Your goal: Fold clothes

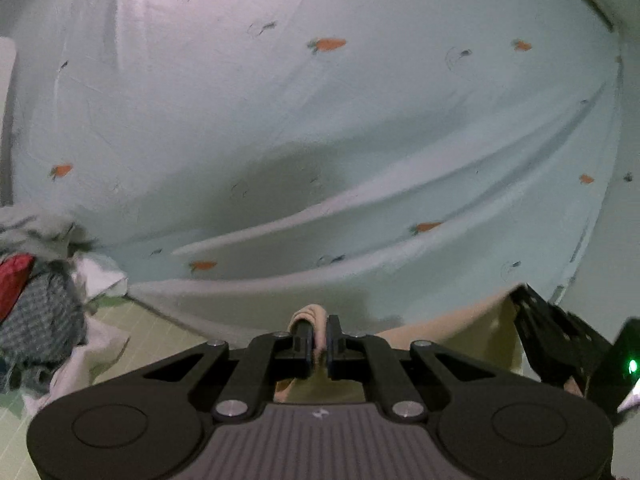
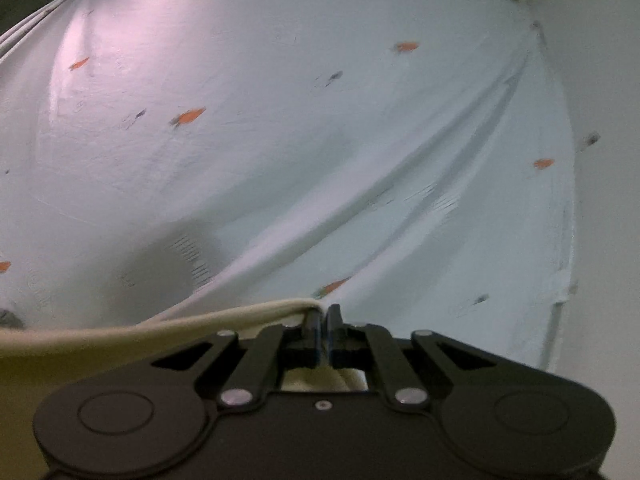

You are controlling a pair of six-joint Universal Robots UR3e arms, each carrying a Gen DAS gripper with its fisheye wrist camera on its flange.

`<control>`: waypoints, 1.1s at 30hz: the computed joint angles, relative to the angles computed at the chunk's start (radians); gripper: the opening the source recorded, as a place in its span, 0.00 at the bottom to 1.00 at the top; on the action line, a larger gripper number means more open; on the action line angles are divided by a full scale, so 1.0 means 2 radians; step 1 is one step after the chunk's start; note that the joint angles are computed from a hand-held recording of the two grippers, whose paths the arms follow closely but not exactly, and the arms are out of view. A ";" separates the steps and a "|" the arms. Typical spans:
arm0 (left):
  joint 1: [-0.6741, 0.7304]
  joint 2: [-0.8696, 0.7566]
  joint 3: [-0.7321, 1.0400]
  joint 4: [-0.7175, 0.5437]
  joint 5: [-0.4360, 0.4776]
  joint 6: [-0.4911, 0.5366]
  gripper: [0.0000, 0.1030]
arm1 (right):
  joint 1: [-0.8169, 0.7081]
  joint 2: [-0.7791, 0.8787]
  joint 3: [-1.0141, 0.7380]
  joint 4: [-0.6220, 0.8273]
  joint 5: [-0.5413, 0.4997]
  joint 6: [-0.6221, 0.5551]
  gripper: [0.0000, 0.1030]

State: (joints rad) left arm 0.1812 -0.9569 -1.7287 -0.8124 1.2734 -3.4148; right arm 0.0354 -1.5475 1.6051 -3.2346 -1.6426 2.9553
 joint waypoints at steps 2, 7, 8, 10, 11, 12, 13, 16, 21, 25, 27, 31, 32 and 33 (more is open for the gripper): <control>0.026 0.011 -0.014 -0.027 0.004 0.010 0.07 | 0.009 0.031 -0.017 0.024 0.024 0.014 0.05; 0.174 0.066 -0.080 -0.168 0.011 0.065 0.09 | 0.058 0.130 -0.082 0.147 0.069 0.033 0.51; 0.206 0.070 -0.088 -0.201 0.011 0.084 0.09 | 0.067 0.142 -0.083 0.168 0.071 0.036 0.52; 0.271 0.080 -0.115 -0.260 0.012 0.106 0.12 | 0.079 0.146 -0.060 0.191 0.073 0.035 0.63; 0.297 0.078 -0.119 -0.278 0.004 0.120 0.15 | 0.078 0.136 -0.033 0.186 0.072 0.029 0.78; 0.320 0.083 -0.130 -0.293 -0.001 0.138 0.21 | 0.076 0.125 -0.005 0.180 0.070 0.022 0.85; 0.323 0.084 -0.139 -0.287 0.005 0.142 0.27 | 0.075 0.115 0.022 0.174 0.068 0.014 0.94; 0.295 0.069 -0.157 -0.247 0.032 0.141 0.48 | 0.055 0.060 0.122 0.165 0.037 0.014 0.97; 0.193 0.031 -0.167 -0.173 0.058 0.136 0.78 | -0.025 -0.019 0.227 0.213 0.016 0.066 0.99; 0.089 -0.035 -0.162 -0.105 0.115 0.112 0.78 | -0.087 -0.067 0.284 0.250 0.041 0.072 0.99; 0.071 -0.039 -0.159 -0.105 0.120 0.115 0.78 | -0.113 -0.083 0.291 0.287 0.074 0.070 0.99; 0.040 -0.030 -0.151 -0.113 0.144 0.101 0.78 | -0.117 -0.095 0.309 0.326 0.090 0.069 0.86; 0.036 -0.027 -0.150 -0.116 0.150 0.098 0.78 | -0.107 -0.084 0.309 0.323 0.083 0.073 0.81; 0.033 -0.024 -0.150 -0.118 0.155 0.094 0.79 | -0.102 -0.084 0.311 0.319 0.075 0.073 0.71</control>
State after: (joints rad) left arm 0.2466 -1.0050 -2.0279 -1.0494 1.5837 -3.2260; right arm -0.1686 -1.7146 2.2275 -2.5956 -1.4921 3.1010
